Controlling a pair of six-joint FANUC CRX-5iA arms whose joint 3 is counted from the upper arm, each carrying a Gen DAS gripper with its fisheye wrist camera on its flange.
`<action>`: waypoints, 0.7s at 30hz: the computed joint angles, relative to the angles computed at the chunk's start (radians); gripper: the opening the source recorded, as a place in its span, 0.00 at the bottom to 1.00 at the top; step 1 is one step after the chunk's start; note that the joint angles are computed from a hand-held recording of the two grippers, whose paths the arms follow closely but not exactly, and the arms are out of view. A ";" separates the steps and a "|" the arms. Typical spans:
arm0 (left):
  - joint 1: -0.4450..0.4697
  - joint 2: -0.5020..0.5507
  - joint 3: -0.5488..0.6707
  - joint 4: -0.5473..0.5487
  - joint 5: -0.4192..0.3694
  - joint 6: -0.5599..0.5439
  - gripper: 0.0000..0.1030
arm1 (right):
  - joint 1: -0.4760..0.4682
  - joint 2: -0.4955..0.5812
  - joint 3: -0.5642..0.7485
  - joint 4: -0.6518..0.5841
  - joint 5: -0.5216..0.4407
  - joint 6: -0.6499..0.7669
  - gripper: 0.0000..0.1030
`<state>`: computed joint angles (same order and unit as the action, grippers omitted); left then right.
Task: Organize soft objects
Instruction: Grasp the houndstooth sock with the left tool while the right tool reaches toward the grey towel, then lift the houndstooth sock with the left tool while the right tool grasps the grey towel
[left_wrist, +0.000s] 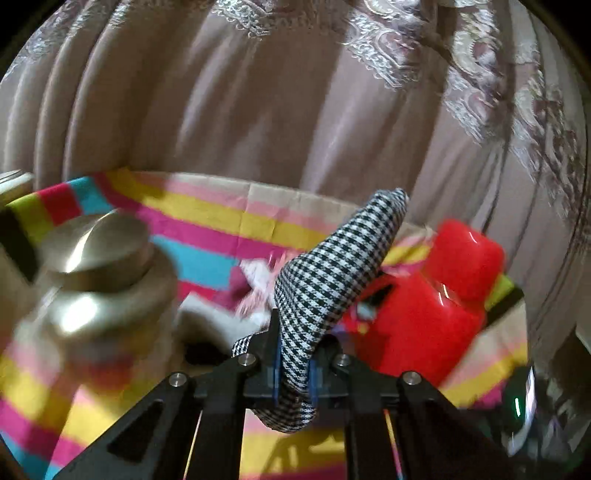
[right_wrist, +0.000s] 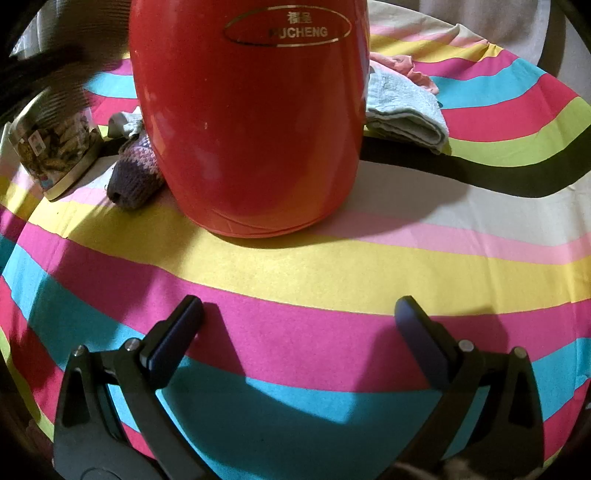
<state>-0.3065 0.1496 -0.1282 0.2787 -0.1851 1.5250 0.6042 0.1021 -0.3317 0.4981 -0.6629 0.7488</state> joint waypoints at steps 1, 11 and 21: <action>0.004 -0.023 -0.020 -0.051 -0.033 0.028 0.16 | 0.000 0.000 0.000 0.000 0.000 0.000 1.00; -0.046 0.021 0.072 -0.418 -0.288 0.337 0.47 | -0.066 -0.101 -0.081 -0.053 0.130 -0.114 1.00; -0.030 0.161 0.218 -0.405 -0.364 0.302 0.61 | -0.287 -0.059 0.072 -0.220 0.199 -0.115 1.00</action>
<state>-0.3365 0.3103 0.0898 -0.1263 -0.5493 1.8267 0.3168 0.0427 -0.2594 0.2783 -0.4638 0.6341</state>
